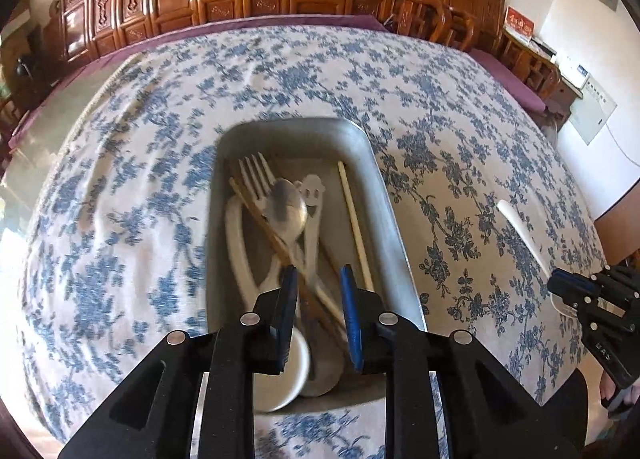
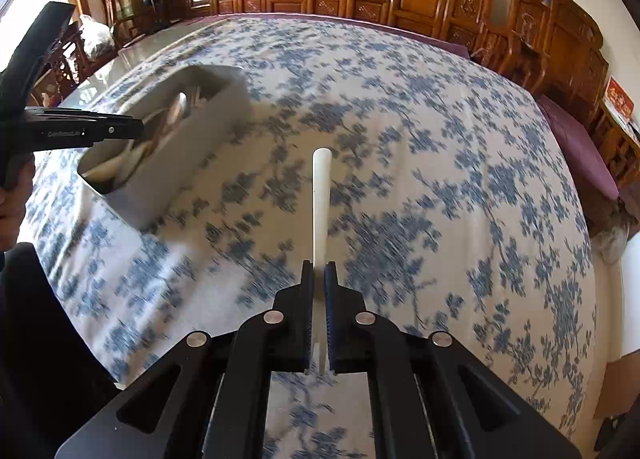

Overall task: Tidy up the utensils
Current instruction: 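Lower the light chopstick into the grey tray and open the left tool, then lower the white fork into the grey tray and open the right tool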

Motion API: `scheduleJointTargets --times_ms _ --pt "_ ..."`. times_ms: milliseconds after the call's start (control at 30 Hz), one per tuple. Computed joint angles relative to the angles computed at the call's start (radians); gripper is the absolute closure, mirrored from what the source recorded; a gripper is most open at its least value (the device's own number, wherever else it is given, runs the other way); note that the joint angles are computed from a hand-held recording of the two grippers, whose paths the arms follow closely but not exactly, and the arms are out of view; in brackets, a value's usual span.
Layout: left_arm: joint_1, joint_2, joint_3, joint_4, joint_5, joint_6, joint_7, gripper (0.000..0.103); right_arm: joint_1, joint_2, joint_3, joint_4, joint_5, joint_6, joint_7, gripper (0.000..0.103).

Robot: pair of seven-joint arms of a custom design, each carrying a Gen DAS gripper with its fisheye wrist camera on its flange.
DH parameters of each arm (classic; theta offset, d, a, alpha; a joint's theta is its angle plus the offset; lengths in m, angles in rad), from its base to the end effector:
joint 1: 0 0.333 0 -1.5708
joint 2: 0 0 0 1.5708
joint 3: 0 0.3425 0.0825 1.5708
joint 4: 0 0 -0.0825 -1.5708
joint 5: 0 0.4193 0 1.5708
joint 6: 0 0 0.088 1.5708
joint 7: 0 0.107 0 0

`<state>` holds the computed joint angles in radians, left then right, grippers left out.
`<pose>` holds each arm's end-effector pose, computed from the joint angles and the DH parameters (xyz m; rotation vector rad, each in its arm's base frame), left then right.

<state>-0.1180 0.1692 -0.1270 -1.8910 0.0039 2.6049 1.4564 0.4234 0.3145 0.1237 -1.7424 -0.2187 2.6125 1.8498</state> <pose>0.6592 -0.1602 0.4874 -1.8332 2.0792 -0.6523 0.6210 0.3728 0.4670 -2.2022 1.4464 -0.4318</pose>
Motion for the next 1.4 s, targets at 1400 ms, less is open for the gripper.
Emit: scheduleJointTargets --times_ms 1400 --pt "0.129 -0.177 0.024 -0.174 -0.039 0.064 0.102 0.080 0.201 0.634 -0.031 1.062 0.150 -0.399 0.043 0.096"
